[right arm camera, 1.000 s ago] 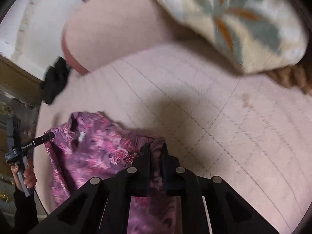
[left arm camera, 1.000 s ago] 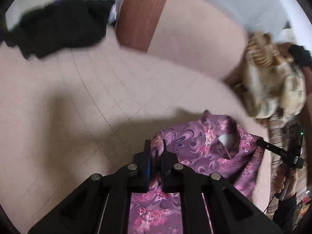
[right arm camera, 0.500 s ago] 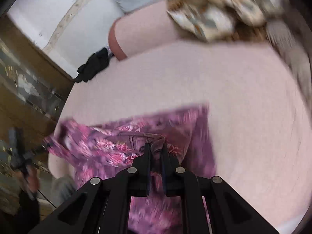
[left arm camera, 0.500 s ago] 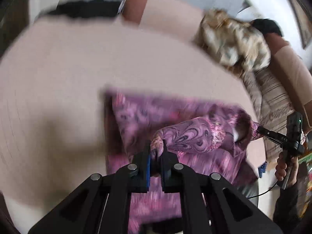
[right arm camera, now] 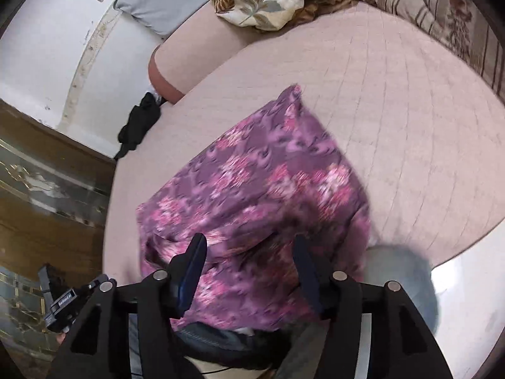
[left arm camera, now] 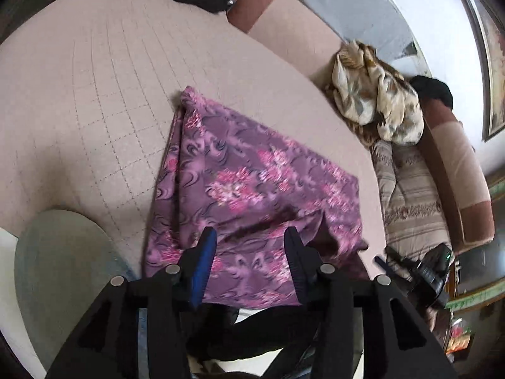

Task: Fold small clothes
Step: 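Lift the hem with both grippers and fold it toward the collar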

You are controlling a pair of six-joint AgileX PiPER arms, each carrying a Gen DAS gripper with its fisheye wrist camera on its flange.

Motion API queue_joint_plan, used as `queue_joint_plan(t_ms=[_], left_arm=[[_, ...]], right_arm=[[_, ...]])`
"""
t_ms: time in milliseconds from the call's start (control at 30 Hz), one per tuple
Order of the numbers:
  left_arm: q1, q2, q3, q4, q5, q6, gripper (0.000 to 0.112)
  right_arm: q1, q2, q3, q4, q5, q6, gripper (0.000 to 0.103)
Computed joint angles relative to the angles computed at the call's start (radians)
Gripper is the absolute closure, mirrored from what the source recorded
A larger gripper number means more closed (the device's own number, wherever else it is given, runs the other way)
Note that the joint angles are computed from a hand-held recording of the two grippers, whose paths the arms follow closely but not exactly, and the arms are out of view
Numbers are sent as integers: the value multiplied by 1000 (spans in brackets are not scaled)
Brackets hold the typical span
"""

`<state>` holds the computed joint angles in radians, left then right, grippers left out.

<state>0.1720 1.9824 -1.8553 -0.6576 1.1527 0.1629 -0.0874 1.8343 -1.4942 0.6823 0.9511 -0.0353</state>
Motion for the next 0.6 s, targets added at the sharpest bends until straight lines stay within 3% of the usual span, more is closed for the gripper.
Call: queue_joint_plan(t_ms=[100, 433, 600], left_arm=[[-43, 50, -67, 73, 45, -84, 66], [-18, 125, 36, -18, 23, -230, 59], [-42, 150, -13, 38, 23, -275, 56]], right_arm=[[30, 20, 21, 1, -4, 80, 39], [61, 103, -50, -22, -29, 215, 39], [63, 189, -173, -104, 42, 311, 39]])
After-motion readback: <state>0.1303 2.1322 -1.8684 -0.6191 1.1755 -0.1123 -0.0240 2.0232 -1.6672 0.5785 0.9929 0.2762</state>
